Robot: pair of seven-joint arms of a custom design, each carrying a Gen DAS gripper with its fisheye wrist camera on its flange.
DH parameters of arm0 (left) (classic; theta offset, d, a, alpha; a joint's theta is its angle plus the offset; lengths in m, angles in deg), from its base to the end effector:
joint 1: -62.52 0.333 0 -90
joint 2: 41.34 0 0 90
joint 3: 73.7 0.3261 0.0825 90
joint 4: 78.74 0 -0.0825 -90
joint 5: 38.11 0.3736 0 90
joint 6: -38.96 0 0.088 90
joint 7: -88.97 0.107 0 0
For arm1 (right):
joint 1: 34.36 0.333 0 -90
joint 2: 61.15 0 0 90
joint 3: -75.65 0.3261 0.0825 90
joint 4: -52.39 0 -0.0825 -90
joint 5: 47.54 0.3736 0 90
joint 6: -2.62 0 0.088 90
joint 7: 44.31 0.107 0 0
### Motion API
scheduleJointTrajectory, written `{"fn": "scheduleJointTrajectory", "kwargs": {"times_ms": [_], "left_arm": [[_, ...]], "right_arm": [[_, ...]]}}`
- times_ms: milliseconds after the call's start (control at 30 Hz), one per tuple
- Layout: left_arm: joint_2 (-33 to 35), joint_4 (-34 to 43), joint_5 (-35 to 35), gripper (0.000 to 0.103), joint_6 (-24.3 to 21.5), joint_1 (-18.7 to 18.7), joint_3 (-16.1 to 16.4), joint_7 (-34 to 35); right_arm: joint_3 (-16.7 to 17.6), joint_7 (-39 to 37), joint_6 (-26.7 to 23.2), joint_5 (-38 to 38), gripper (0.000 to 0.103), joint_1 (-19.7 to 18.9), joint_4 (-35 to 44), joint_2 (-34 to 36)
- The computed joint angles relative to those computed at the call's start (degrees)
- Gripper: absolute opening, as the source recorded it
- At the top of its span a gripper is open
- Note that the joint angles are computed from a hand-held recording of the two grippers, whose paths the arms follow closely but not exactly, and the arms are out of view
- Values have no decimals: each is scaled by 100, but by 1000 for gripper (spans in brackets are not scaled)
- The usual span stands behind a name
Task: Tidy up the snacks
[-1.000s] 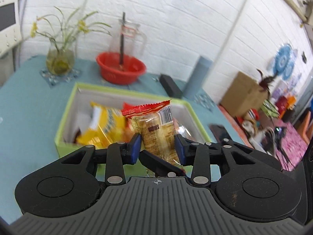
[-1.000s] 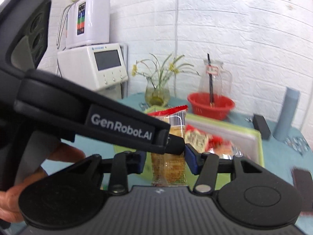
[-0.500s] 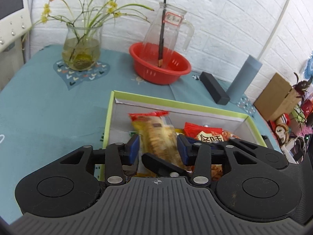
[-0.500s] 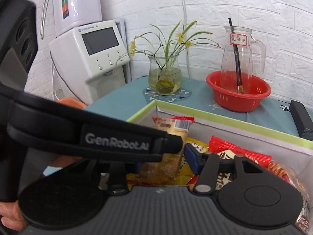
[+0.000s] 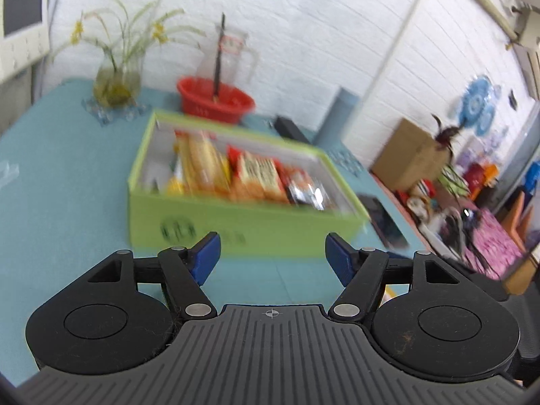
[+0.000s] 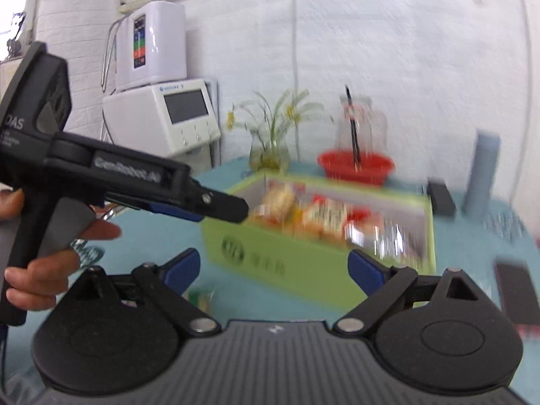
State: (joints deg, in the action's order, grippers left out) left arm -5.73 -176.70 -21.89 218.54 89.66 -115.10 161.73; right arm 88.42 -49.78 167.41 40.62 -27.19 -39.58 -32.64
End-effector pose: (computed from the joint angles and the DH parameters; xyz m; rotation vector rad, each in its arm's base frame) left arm 0.7080 -0.0902 0.4329 -1.8503 1.7229 -1.2888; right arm 0.6854 0.1607 0.4002 -1.8106 1.0216 -0.4662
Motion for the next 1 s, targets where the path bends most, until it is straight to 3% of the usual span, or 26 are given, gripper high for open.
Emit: {"fn": "scheduleJointTrajectory", "kwargs": {"times_ms": [67,167,400,533,667,767,867,933,1000], "left_arm": [[-177,-633,-35,54,167,290,-304,-59],[-448,-1317,33,54,350,437,-426,-412],[-694,-2106,367,53,438,1004,-955,-1033],[-747,-1983,614,52,329,667,-552,-1322],[-261,-1592,594,49,-115,852,-853,-976],[-69,-1451,399,46,-276,945,-1011,-640],[178,-1440,227,47,-421,1242,-1426,-161],[29,-1491,98,46,-361,1126,-1282,-130],[-90,-1584,-7,47,-236,1098,-1192,-154]], "right_arm": [[-1,37,-164,179,93,-105,-751,-392],[-111,-306,-115,641,93,23,-1562,-809],[-444,-669,-589,904,93,398,-2590,-1456],[-581,-325,-1168,739,93,434,-2767,-1583],[-637,153,-1582,436,93,428,-2715,-1494],[-614,217,-1392,351,93,493,-2593,-1365],[-587,197,-1257,268,93,517,-2401,-1229],[-574,154,-1330,33,101,494,-2245,-1121],[-544,140,-1328,-213,101,497,-2184,-1098]]}}
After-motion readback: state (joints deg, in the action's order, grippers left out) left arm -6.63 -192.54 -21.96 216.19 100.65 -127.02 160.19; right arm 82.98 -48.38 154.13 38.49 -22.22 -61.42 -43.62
